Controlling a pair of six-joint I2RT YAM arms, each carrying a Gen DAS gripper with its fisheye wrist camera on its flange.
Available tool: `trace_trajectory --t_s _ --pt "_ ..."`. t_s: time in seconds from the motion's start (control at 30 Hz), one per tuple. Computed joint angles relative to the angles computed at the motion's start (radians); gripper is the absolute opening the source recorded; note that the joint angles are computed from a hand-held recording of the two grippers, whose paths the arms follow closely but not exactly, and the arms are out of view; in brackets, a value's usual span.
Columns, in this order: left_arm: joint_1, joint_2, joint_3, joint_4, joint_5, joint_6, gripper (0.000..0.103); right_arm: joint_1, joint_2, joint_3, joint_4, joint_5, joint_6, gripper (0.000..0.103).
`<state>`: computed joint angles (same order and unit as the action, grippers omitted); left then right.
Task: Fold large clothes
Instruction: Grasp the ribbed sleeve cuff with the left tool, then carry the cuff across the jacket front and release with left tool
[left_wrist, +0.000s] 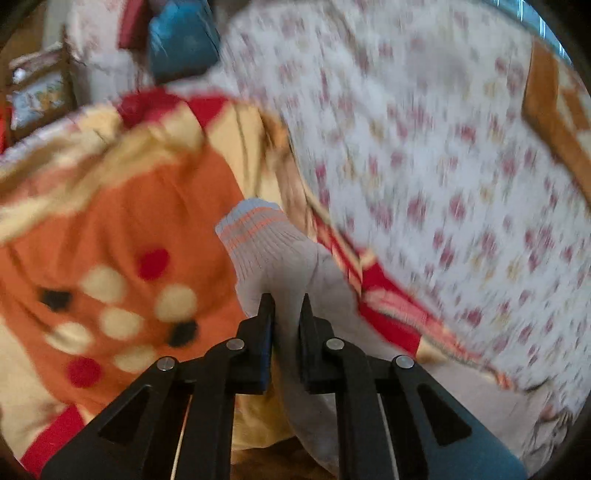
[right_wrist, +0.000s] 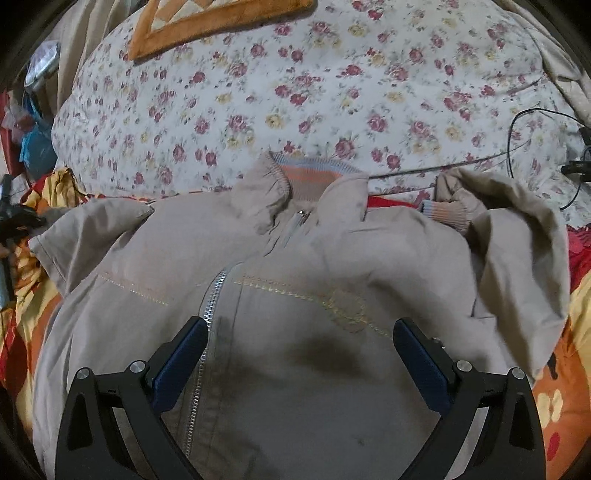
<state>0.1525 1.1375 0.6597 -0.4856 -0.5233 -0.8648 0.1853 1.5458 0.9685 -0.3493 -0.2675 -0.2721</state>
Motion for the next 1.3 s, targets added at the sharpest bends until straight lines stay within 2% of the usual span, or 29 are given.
trace_trajectory --t_s 0.1,0.2,0.33,0.4,0.53,0.63,0.7,0.8,0.9,1.03,1.13,1.17,1.2,1.23,1.27,1.3 --pt "0.0 -0.095 0.058 -0.108 -0.079 0.016 0.008 0.005 -0.012 -0.008 0.014 0.04 0.002 0.1" --pt "0.029 -0.133 0.156 -0.191 -0.078 0.083 0.008 0.018 -0.03 -0.005 0.025 0.135 0.015 0.1" --pt "-0.094 -0.159 0.264 -0.298 -0.111 0.063 0.008 0.028 -0.012 0.01 0.037 0.22 0.002 0.1" --pt "-0.238 -0.133 0.329 -0.331 -0.15 0.027 0.008 0.018 0.041 0.064 -0.039 0.231 0.008 0.09" --pt "-0.496 0.03 0.458 -0.34 -0.207 -0.011 0.008 -0.039 -0.004 0.063 -0.034 0.119 0.037 0.092" --pt "-0.617 0.167 0.539 -0.287 -0.162 -0.013 0.008 -0.033 0.043 0.114 -0.089 0.175 0.032 0.091" --pt "-0.705 0.295 0.608 -0.23 -0.128 -0.004 0.008 -0.063 0.027 0.124 -0.106 0.135 0.054 0.093" --pt "-0.779 0.479 0.716 -0.173 -0.081 -0.004 0.008 -0.115 0.005 0.145 -0.109 0.082 0.069 0.093" --pt "-0.826 0.71 0.849 -0.115 0.002 -0.03 0.008 -0.164 0.023 0.179 -0.121 0.08 0.077 0.093" --pt "-0.87 0.933 1.005 -0.127 0.08 -0.069 0.008 -0.229 0.073 0.24 -0.179 0.003 0.114 0.093" --pt "-0.884 0.929 0.979 -0.143 0.101 -0.099 0.009 -0.248 0.081 0.26 -0.203 -0.046 0.124 0.093" --pt "-0.884 0.906 0.954 -0.146 0.093 -0.101 0.016 -0.251 0.076 0.258 -0.205 -0.054 0.119 0.093" --pt "-0.883 0.873 0.922 -0.156 0.08 -0.106 0.039 -0.25 0.069 0.252 -0.206 -0.061 0.112 0.093" --pt "-0.88 0.831 0.879 -0.163 0.06 -0.115 0.056 -0.248 0.065 0.248 -0.208 -0.065 0.108 0.093" --pt "-0.875 0.769 0.814 -0.162 0.019 -0.131 0.083 -0.244 0.062 0.244 -0.21 -0.067 0.106 0.093" --pt "-0.873 0.705 0.749 -0.17 -0.049 -0.158 0.087 -0.239 0.062 0.241 -0.214 -0.07 0.106 0.093"
